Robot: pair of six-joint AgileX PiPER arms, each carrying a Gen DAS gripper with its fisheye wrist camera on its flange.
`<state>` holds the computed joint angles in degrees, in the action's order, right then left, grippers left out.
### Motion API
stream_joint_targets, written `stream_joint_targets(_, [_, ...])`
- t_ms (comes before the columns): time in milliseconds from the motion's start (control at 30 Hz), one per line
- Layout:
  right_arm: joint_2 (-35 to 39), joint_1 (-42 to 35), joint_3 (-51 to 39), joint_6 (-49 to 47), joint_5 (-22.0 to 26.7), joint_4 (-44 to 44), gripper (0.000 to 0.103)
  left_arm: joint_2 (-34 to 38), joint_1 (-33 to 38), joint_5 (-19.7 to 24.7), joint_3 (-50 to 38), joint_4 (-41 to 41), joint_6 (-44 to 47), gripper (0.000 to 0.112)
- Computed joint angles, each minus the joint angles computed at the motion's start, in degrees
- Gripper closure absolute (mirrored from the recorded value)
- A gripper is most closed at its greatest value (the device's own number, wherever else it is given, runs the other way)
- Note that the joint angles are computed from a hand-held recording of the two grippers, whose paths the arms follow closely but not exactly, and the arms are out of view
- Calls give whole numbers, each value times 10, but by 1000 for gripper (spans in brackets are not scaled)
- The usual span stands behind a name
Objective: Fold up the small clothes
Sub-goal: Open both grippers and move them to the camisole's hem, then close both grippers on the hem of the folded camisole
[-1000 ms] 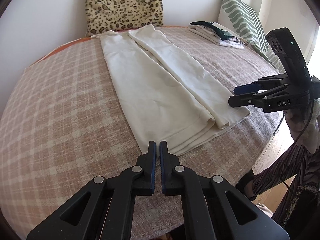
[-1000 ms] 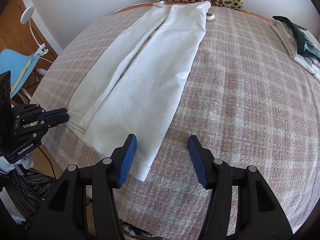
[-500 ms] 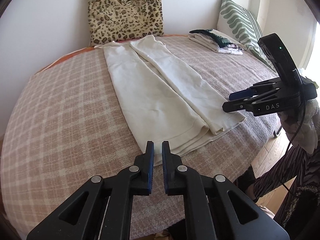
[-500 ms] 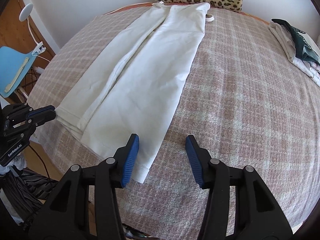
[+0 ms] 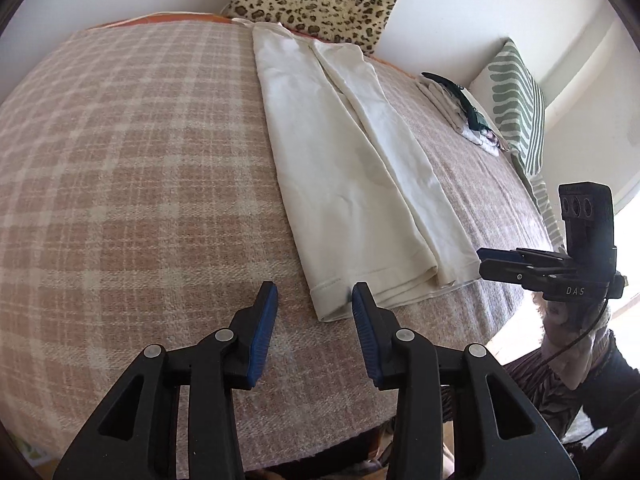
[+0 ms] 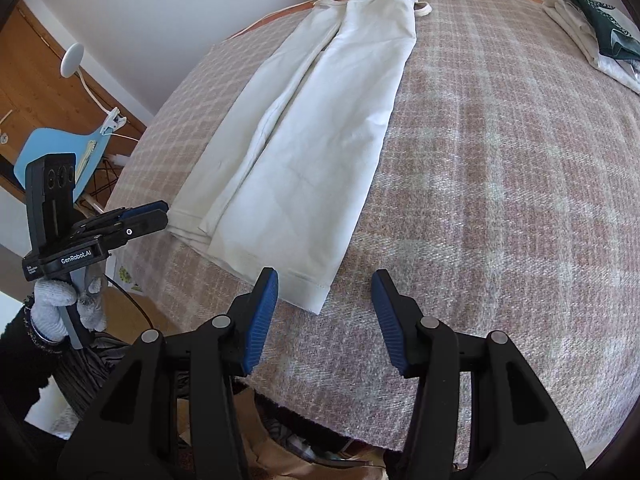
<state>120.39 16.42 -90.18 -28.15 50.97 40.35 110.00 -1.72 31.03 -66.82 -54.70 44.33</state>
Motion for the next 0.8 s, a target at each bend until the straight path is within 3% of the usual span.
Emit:
stream_joint_targets(100, [0,-8,9,-14,-3,22,57,9,2,24,-11,-15,9,79])
stream_joint_targets(167, [9,-11,2,-21,7,37,69,19,2,39,-19,-19,8,98])
stream_joint_targets(300, [25,-23,-8,-32,26,62,89,24,5,45,-24,-26,16,105])
stream_joint_targets(567, [64,-64,-28,-32,90,152,94,8,27,69,-11,-80,64,108])
stream_joint_targets(800, [59,-70,-55,-33,99,192,95,2,32,89,-27,-105,78,108])
